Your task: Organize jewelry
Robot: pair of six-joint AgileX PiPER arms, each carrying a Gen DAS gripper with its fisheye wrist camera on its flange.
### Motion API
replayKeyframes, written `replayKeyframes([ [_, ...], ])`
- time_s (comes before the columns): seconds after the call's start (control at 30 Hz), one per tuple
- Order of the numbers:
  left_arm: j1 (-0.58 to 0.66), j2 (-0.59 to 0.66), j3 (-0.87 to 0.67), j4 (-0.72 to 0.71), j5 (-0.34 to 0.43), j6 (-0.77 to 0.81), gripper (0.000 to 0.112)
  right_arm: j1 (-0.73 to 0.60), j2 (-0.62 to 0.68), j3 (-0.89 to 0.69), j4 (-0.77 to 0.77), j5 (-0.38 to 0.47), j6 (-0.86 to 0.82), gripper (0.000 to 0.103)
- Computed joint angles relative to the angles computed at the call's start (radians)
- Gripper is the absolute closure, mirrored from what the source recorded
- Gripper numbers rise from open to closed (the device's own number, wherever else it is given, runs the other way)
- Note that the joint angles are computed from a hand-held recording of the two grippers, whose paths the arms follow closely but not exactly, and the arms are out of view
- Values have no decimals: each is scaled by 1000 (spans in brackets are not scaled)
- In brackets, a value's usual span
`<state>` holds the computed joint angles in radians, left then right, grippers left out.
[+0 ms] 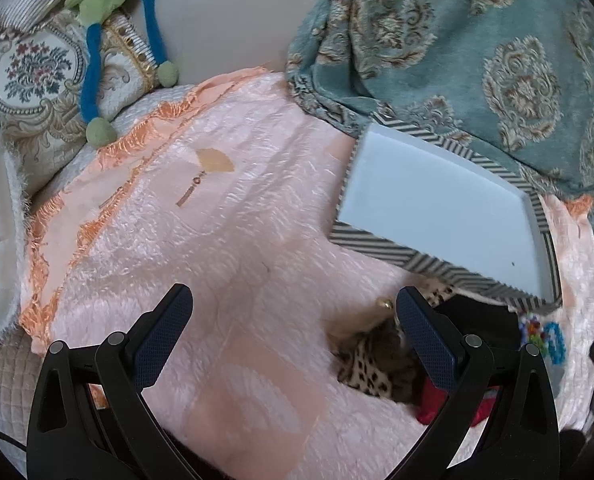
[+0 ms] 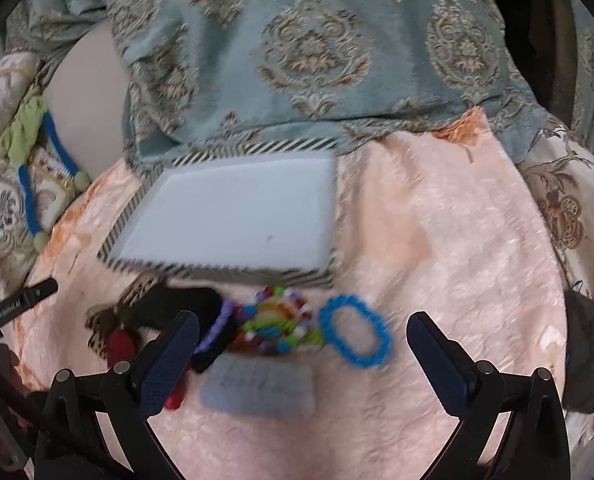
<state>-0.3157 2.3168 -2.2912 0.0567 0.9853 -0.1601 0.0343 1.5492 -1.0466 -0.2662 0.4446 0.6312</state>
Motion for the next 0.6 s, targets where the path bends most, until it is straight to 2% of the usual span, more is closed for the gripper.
replayKeyframes([
  [0.13, -18, -61, 115, 18, -55, -9, 10, 28, -17, 34, 14, -8, -15, 0],
  [0.2, -26, -103, 199, 23, -105, -11, 10, 51, -16, 34, -20, 1, 26, 0],
  [0.27, -37, -140, 266, 38, -146, -15, 10, 42, -29, 44, 7, -3, -2, 0],
  [0.6, -79, -195, 356, 5, -183, 9, 10, 65, -51, 46, -67, 33, 99, 0],
])
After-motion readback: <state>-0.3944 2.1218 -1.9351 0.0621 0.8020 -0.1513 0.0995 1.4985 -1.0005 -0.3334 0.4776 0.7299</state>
